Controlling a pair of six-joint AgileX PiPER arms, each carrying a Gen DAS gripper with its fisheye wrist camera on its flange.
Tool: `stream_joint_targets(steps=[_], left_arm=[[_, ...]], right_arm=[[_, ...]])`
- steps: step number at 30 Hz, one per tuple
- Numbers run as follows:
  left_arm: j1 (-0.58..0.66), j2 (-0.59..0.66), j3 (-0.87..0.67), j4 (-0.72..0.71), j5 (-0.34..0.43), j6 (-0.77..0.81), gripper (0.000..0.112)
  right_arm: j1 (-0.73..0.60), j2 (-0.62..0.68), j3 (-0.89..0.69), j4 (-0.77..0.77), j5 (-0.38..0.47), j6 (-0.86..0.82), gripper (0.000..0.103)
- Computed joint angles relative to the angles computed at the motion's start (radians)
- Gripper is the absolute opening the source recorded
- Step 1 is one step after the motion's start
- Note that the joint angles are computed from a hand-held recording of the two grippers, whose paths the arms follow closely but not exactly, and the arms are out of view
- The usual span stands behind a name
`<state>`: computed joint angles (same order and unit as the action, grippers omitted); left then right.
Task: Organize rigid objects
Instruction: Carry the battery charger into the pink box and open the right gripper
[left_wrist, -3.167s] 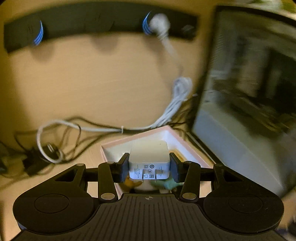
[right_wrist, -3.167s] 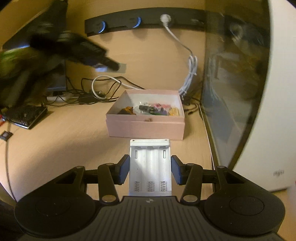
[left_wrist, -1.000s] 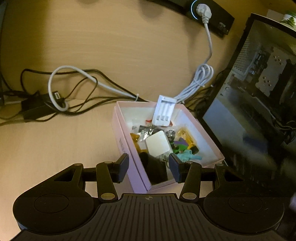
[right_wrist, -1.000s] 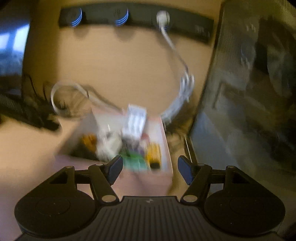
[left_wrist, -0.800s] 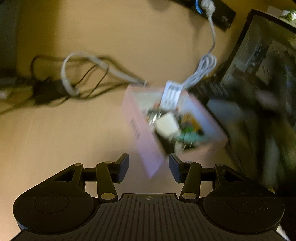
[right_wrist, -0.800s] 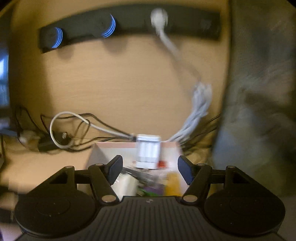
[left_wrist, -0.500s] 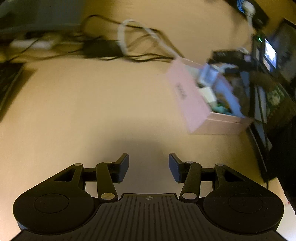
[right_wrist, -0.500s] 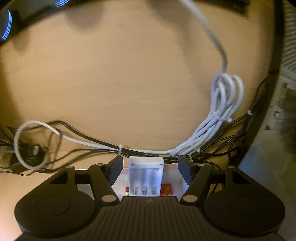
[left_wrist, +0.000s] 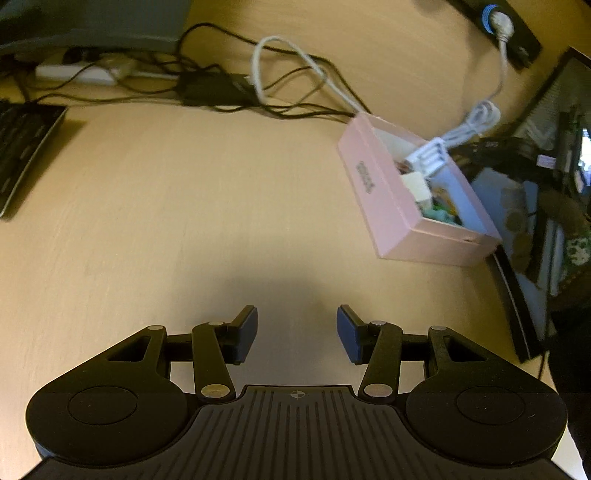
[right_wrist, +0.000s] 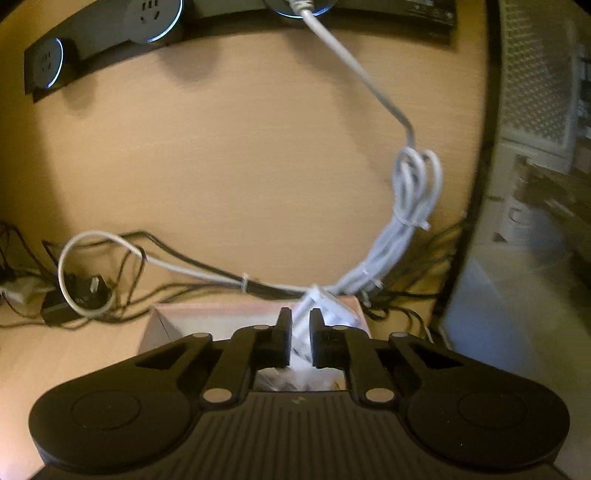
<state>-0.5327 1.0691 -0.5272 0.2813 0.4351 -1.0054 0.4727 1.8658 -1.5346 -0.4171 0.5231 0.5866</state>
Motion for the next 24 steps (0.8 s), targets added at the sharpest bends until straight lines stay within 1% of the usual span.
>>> stream_joint_targets(steps=[1,2,3,4,5,9,10,11,12,15,16,17,18,19,21,22,23,24], left_arm=[[-0.012,-0.007,-0.003,0.01,0.007,-0.008,0.052],[-0.023,-0.017,-0.004,0.018,0.016,-0.012,0.052],[-0.033,-0.026,-0.003,0.026,0.027,-0.022,0.052],[-0.042,-0.029,-0.003,0.038,0.035,-0.04,0.052],[-0.049,-0.039,0.0,0.045,0.047,-0.052,0.052],[-0.065,-0.097,0.019,0.065,0.107,-0.091,0.052],[-0.064,-0.119,0.026,0.063,0.125,-0.091,0.052],[-0.063,-0.142,0.034,0.063,0.145,-0.094,0.052],[-0.059,-0.162,0.039,0.062,0.161,-0.095,0.052],[-0.032,-0.223,0.064,0.058,0.198,-0.098,0.052],[-0.017,-0.241,0.071,0.046,0.206,-0.085,0.052],[-0.001,-0.253,0.077,0.035,0.211,-0.074,0.052],[0.019,-0.265,0.084,0.019,0.212,-0.054,0.052],[0.03,-0.271,0.086,0.009,0.213,-0.044,0.052],[0.068,-0.28,0.093,-0.031,0.204,0.008,0.052],[0.078,-0.275,0.095,-0.043,0.195,0.022,0.052],[0.102,-0.278,0.099,-0.074,0.188,0.065,0.052],[0.12,-0.272,0.1,-0.1,0.177,0.098,0.052]], right_arm=[[-0.007,-0.006,0.015,0.0,-0.005,0.012,0.019],[-0.019,-0.009,0.024,0.019,-0.011,0.008,0.031],[-0.029,-0.009,0.026,0.035,-0.011,0.01,0.038],[-0.039,0.001,0.014,0.051,-0.009,0.018,0.051],[-0.048,0.018,-0.008,0.085,-0.007,0.008,0.056],[-0.105,0.109,-0.127,0.375,0.01,-0.105,0.056],[-0.114,0.137,-0.161,0.42,0.017,-0.113,0.056],[-0.118,0.169,-0.207,0.426,0.039,-0.09,0.056],[-0.117,0.198,-0.251,0.409,0.058,-0.051,0.056],[-0.114,0.254,-0.332,0.377,0.083,0.021,0.056],[-0.108,0.266,-0.351,0.348,0.087,0.046,0.055],[-0.094,0.282,-0.38,0.279,0.107,0.097,0.056],[-0.08,0.303,-0.417,0.219,0.134,0.134,0.055],[-0.072,0.329,-0.461,0.197,0.172,0.136,0.055],[-0.056,0.352,-0.497,0.137,0.21,0.166,0.047],[-0.051,0.357,-0.504,0.121,0.224,0.167,0.036],[-0.05,0.356,-0.501,0.12,0.227,0.163,0.029],[-0.053,0.34,-0.472,0.128,0.207,0.168,0.029]])
